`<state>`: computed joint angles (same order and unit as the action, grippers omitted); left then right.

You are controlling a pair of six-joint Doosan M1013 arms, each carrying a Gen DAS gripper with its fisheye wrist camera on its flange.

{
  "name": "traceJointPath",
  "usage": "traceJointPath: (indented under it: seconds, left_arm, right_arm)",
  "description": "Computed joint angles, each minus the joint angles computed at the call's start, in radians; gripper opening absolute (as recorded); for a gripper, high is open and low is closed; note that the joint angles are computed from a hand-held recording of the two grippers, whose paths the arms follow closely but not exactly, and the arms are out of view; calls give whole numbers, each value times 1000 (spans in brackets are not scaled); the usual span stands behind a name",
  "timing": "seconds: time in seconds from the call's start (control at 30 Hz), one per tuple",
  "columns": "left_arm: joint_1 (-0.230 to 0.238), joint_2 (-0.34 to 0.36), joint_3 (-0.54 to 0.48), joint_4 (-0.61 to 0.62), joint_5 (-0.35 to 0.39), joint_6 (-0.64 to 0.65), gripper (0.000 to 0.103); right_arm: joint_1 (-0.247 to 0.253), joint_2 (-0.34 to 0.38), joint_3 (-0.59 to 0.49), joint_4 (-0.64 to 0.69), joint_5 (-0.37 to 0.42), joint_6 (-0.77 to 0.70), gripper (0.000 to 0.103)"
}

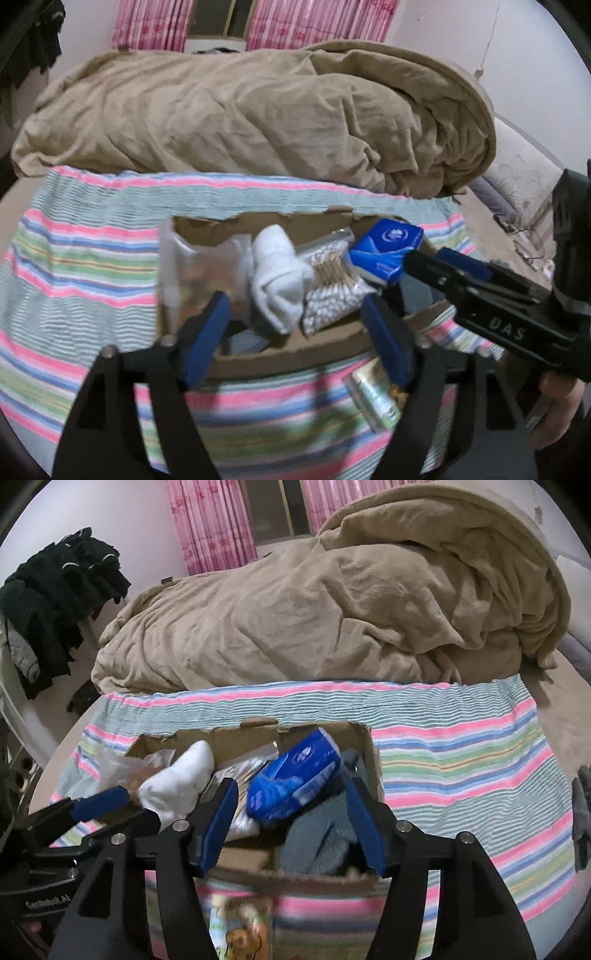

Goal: Organize objects
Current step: 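Lower the socks and Vinda pack into the box and open both tools, then grasp the cartoon tissue pack with the right tool and lift it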

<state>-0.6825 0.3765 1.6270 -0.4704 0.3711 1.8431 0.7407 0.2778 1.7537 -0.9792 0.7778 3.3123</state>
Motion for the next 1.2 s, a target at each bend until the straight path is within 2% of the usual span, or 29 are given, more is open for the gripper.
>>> traceJointPath:
  seconds: [0.13,0.3,0.5,0.67,0.97,1.2]
  left_arm:
    - [2,-33,37,2,-26,5,82]
    - [-14,-77,88,122,-72,-79,83]
    - [-26,-103,134,273,-84,-196,83]
    - [-23,-108,161,297,-90,-216,83]
    - [-13,-81,164,326,-69,-251,83]
    - [-9,-58,159,356,-57,-286,83]
  right_arm:
    - [24,-8,2,-7,19,-13,65]
    - [57,-13,-2,-7,41,-51,65]
    - [84,-14,6,7,42,-87,65]
    - [85,-20,27,47,-17,-104,66]
    - [71,12,24,152,-60,-195,66]
    - [68,52,1,229,-50,-285,66]
